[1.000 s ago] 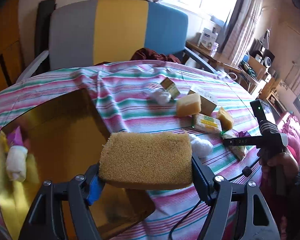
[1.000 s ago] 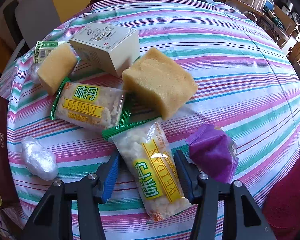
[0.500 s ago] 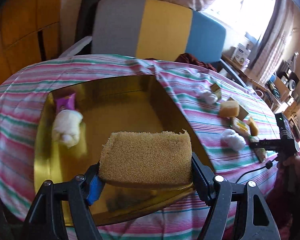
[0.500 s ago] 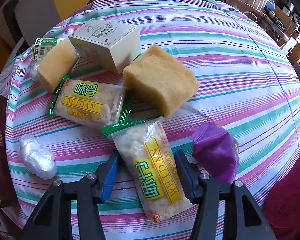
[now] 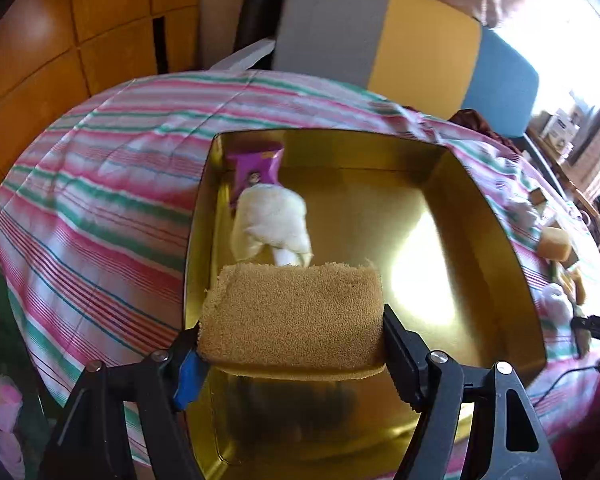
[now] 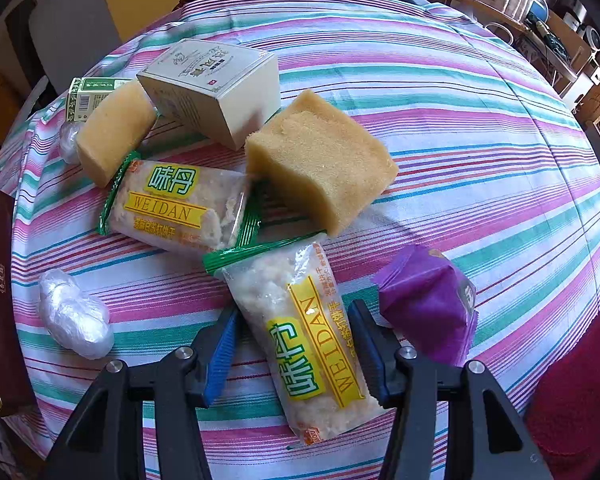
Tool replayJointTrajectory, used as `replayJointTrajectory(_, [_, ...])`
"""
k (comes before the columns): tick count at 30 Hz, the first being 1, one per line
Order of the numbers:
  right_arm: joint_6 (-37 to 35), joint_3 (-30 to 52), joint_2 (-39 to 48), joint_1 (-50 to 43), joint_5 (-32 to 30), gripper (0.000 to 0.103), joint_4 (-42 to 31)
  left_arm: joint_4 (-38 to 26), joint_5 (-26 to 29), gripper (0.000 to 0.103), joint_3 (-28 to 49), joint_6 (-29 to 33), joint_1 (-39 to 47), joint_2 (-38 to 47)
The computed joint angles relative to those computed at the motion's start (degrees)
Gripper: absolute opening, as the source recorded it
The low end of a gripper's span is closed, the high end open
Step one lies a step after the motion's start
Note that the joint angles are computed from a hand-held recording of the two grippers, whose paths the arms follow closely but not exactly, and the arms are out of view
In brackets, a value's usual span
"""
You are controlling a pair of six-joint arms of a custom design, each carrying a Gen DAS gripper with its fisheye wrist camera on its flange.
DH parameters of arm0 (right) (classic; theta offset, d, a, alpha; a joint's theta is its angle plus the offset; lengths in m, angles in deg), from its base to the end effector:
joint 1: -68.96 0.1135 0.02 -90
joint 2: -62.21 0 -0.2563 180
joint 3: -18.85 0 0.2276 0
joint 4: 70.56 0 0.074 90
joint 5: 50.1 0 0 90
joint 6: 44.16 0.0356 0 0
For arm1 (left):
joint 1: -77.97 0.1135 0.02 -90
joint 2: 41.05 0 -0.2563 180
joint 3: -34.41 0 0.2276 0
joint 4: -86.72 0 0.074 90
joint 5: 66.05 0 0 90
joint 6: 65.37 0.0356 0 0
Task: Organize objects
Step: 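Carry the yellow sponge into the tray and release it beside the knit roll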
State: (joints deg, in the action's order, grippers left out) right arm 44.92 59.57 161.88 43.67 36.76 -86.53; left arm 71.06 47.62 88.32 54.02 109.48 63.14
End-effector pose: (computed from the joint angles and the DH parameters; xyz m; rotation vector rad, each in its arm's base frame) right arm 0.1898 -0.0875 0.0654 0.5962 2.8104 -0.0095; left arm 0.2391 0.1298 0.0896 0.0672 2.5715 -0.1867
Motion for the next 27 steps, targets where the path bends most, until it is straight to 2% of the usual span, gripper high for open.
replayJointTrajectory(9, [0.2, -0.1, -0.3, 0.2, 0.0, 0.055, -0.1, 7.0, -5.1, 0.077, 1.0, -0.6, -3.4, 5.0])
replayJointTrajectory(14, [0.3, -0.4, -0.8, 0.2, 0.0, 0.055, -0.2, 12.0, -6.8, 0.083, 0.2, -0.4, -4.7, 6.4])
replayJointTrajectory(21, [1.3, -0.6, -1.2, 0.9, 0.2, 0.055, -0.4, 13.4, -5.8, 0.084, -1.2, -0.1, -4.1, 5.3])
replayJointTrajectory(27, [0.8, -1.3, -2.3, -0.5, -0.8, 0.051, -0.3, 16.6, -3.8, 0.084, -6.5, -1.1, -2.1, -0.6])
